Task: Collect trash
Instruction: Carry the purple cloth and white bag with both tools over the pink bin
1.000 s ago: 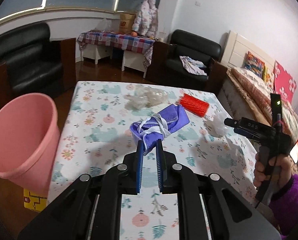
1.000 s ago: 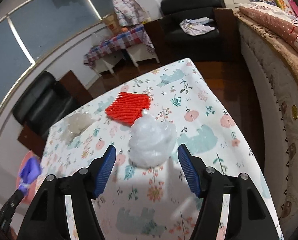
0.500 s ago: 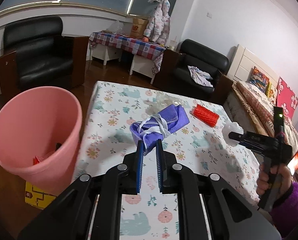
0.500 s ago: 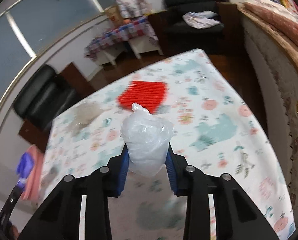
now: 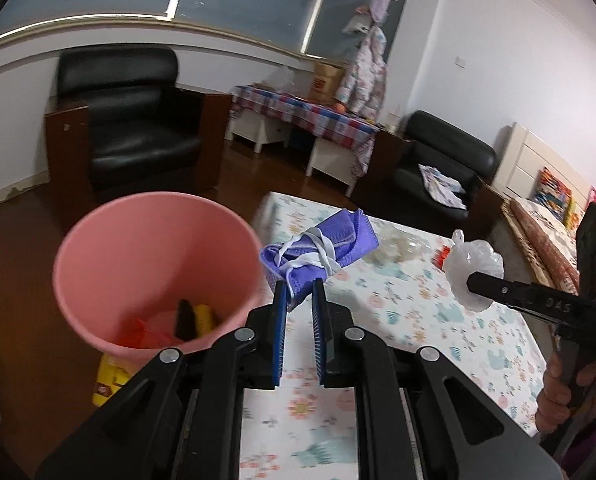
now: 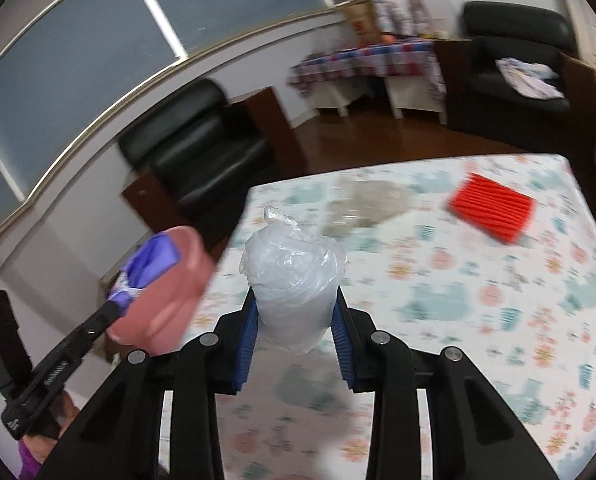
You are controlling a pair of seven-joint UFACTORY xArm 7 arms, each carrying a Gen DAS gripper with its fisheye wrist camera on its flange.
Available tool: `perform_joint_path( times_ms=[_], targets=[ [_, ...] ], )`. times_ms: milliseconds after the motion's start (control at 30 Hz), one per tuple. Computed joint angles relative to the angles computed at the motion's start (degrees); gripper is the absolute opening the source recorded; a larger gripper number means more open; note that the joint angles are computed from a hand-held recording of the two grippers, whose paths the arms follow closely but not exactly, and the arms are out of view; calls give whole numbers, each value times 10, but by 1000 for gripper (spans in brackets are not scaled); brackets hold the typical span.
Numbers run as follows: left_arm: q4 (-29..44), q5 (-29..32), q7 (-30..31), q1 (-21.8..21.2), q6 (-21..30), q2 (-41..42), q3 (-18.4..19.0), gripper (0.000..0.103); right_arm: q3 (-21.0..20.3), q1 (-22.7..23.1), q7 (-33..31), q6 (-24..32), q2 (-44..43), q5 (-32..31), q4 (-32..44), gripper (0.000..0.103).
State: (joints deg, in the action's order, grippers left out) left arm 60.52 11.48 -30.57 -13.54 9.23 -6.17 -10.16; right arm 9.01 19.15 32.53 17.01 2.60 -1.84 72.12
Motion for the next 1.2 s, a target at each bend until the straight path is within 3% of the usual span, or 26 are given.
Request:
perform_joint_path(
  times_ms=[333,500,700,1133,1200],
  targets=[
    [-21,91,-102,65,30,-37,-14,12,18,50,-74,41,125,7,182,34],
    [-25,109,-117,75,39,-41,-12,12,18,76,-94,66,194,10,272,34],
    [-17,173,-174,96,56,-36,-22,12,18,96,-118,111,257,27,361,34],
    [-24,162,-180,89,66,-30,4,15,6,120,-143,168,336,43,464,34],
    [-20,165,-180,91,68,-27,4,28,4,123,-144,175,347,42,479,34]
  ],
)
